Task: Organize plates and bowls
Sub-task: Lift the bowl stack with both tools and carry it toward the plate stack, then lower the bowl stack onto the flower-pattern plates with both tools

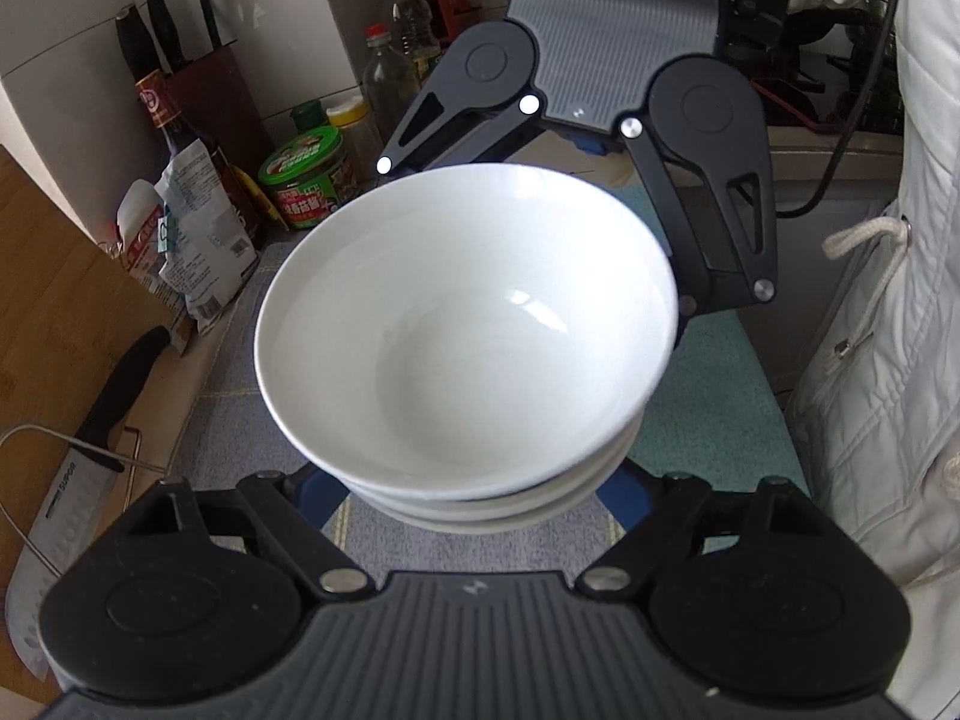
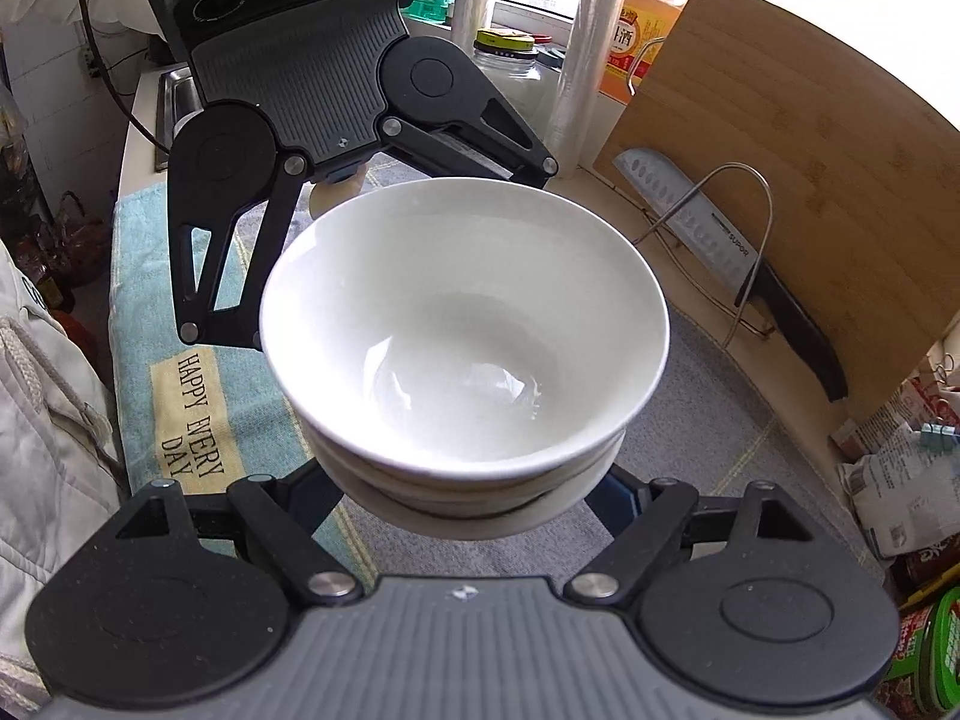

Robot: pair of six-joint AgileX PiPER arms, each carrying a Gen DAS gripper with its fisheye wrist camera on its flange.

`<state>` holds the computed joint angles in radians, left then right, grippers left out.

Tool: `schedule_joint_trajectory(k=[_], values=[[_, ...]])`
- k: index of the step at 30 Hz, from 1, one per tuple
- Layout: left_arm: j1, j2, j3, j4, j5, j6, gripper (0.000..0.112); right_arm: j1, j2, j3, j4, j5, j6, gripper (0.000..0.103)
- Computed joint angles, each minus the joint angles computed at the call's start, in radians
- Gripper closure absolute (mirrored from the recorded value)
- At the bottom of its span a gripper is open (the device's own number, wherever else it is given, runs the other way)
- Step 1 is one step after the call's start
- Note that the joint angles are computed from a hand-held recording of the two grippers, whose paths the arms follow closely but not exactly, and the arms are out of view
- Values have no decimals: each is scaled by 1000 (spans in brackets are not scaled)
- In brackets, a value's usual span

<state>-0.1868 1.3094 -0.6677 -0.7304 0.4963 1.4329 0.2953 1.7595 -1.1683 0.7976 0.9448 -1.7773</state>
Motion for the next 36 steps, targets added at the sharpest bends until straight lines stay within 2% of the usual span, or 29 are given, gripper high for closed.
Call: schedule_joint_trajectory(k=[11, 20, 26, 36], values=[[-175, 177, -180, 125, -78, -186, 26, -168, 31, -63, -13, 74, -70, 14], [-244, 404, -395, 127, -106, -196, 26, -293, 136, -199, -42, 118, -99, 14], [-259, 517, -507, 159, -97, -243, 26, -327, 217, -274, -57, 133, -108, 14], [-251, 589, -585, 237, -53, -325, 26, -328, 320, -372, -67, 168, -77, 14]])
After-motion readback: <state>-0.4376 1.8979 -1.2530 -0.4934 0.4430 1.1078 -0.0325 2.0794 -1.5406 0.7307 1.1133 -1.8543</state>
